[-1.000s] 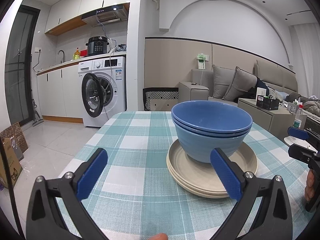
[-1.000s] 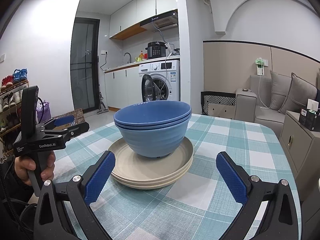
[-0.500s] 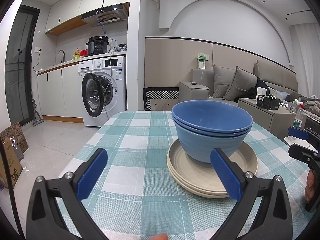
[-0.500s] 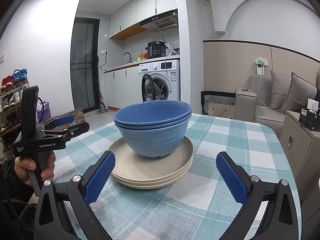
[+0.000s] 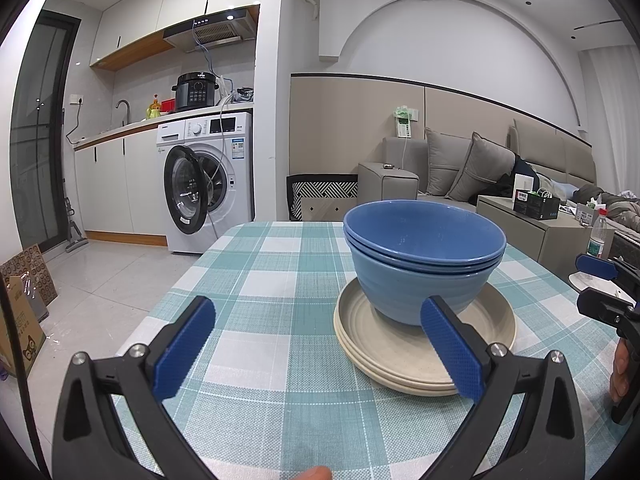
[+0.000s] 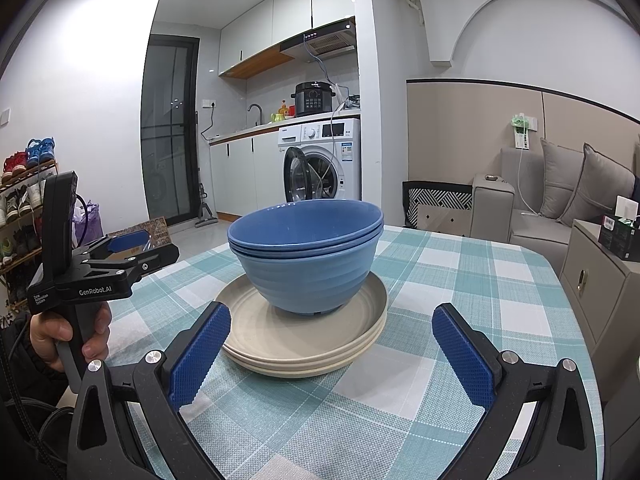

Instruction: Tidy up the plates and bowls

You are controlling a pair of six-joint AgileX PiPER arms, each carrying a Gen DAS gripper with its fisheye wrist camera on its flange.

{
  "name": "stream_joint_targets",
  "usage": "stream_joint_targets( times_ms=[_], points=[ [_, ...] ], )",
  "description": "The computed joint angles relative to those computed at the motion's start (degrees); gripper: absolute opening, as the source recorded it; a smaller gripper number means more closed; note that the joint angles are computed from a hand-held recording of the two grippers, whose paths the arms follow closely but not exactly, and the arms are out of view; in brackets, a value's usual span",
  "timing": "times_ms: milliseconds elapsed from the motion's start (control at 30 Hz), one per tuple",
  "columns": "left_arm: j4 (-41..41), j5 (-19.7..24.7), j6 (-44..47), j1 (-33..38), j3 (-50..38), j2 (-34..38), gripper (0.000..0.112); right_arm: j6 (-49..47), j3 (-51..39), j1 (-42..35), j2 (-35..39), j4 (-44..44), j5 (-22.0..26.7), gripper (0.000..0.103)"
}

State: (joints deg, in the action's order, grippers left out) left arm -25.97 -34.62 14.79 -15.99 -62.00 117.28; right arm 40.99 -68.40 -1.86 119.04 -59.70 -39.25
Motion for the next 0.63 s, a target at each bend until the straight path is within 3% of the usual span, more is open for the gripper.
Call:
stream_joint_targets(
  times_ms=[633],
  points=[
    [-0.8,0.0,0.7,-0.1,-0.2,0.3,0.103,0.4,-0.2,0.0,0.0,-0.4,0.2,0.103]
  ],
)
